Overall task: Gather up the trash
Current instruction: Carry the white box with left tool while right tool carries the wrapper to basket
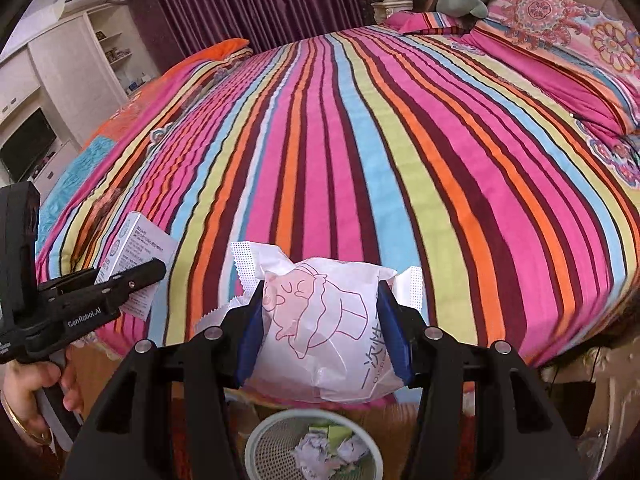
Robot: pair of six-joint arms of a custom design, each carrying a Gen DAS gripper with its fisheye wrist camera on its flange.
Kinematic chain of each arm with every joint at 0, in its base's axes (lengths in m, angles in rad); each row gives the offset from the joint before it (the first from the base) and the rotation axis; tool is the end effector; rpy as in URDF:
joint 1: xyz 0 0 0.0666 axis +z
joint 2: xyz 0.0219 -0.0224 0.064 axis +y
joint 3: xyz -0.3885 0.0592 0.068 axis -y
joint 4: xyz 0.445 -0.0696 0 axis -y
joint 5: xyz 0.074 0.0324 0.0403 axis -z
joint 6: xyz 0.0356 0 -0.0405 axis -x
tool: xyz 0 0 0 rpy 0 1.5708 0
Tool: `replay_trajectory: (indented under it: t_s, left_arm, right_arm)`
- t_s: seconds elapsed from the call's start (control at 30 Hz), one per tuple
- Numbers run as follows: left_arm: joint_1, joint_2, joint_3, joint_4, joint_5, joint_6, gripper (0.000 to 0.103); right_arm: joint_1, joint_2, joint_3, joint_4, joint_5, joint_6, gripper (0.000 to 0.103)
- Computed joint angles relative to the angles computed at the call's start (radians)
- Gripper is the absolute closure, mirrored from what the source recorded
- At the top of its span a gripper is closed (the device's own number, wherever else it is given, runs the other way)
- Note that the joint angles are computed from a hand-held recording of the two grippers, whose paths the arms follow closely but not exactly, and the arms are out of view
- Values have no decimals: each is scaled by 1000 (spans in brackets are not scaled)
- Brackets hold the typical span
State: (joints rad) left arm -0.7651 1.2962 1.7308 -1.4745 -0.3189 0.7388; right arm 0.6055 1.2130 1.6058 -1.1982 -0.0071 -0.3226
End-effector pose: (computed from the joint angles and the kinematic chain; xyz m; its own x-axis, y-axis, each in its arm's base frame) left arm 0.3249 -0.2970 0.6173 -0.8256 -0.0937 -0.5564 -0.0173 0.9898 -0.1411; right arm 0.3589 0.2483 0.6095 -0.7440 -0.1295 -0.6555 -0.3557 0.9072 0.2245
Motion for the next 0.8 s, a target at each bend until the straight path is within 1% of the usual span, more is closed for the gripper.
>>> replay_trajectory:
  t_s: [0.13, 0.37, 0.43, 0.57, 0.6, 0.67, 0.7, 0.8]
  left_arm:
    - [-66, -45, -60, -7, -17, 54, 73]
    - [-179, -110, -177, -16, -5, 171, 73]
    - [-211, -126, -216, -16, 5, 216, 73]
    - [-252, -149, -283, -8, 40, 295, 73]
    - [-258, -150, -293, -7, 48, 305, 73]
    - [-271, -148, -314, -5, 71, 324, 73]
    - [-274, -144, -321, -4, 86, 330, 73]
    - [-263, -143, -356, 19, 155, 365, 73]
  right_arm:
    - [34, -55, -50, -20, 14, -17, 52]
    - [94, -127, -124, -70, 34, -70, 52]
    - [105, -145, -153, -85, 17, -100, 52]
    - [131, -169, -202, -107, 7, -144, 52]
    - [135, -172, -218, -118, -9, -161, 52]
    - [142, -174, -227, -128, -15, -174, 52]
    - [144, -172, -239, -142, -31, -190, 52]
    - [145, -179, -269, -149, -58, -221, 52]
